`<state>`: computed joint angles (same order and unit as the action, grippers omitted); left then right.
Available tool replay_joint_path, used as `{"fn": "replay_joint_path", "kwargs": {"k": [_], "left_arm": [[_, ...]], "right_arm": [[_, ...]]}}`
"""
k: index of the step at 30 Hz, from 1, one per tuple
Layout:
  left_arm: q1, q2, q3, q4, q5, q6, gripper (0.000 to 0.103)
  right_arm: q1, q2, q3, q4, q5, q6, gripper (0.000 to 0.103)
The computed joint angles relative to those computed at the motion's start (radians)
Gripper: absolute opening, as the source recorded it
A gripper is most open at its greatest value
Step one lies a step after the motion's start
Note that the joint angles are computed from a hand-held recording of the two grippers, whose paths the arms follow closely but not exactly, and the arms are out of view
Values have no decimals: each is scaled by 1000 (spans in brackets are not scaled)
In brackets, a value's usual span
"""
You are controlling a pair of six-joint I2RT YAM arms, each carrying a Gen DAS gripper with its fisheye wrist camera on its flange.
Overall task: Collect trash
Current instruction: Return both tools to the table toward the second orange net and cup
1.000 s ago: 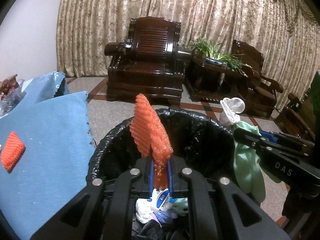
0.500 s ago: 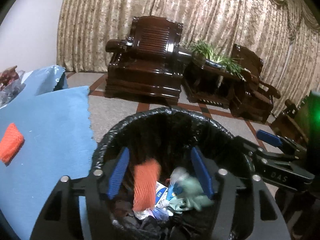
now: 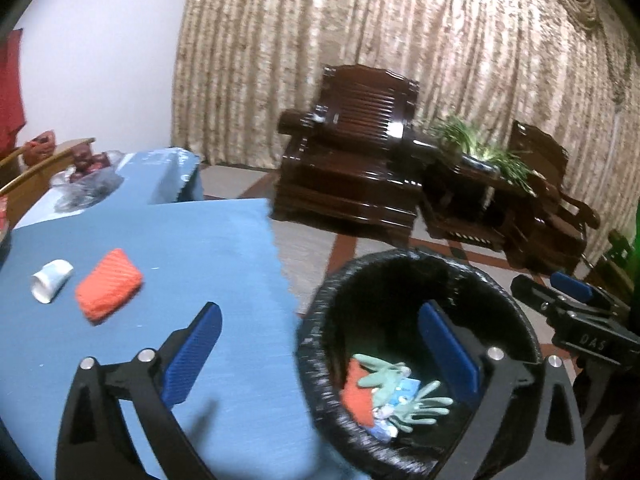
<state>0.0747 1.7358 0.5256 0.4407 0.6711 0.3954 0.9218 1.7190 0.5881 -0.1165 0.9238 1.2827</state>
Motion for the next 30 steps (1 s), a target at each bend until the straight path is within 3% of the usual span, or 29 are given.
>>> {"fn": "replay_joint_path", "kwargs": {"k": [14, 30], "left_arm": [[333, 109, 198, -115, 71, 97, 97], [505, 370, 553, -182, 48, 109, 97]], "right_arm": [[-17, 214, 341, 80, -53, -274, 98], [-66, 557, 860, 75, -173, -529, 98]]}}
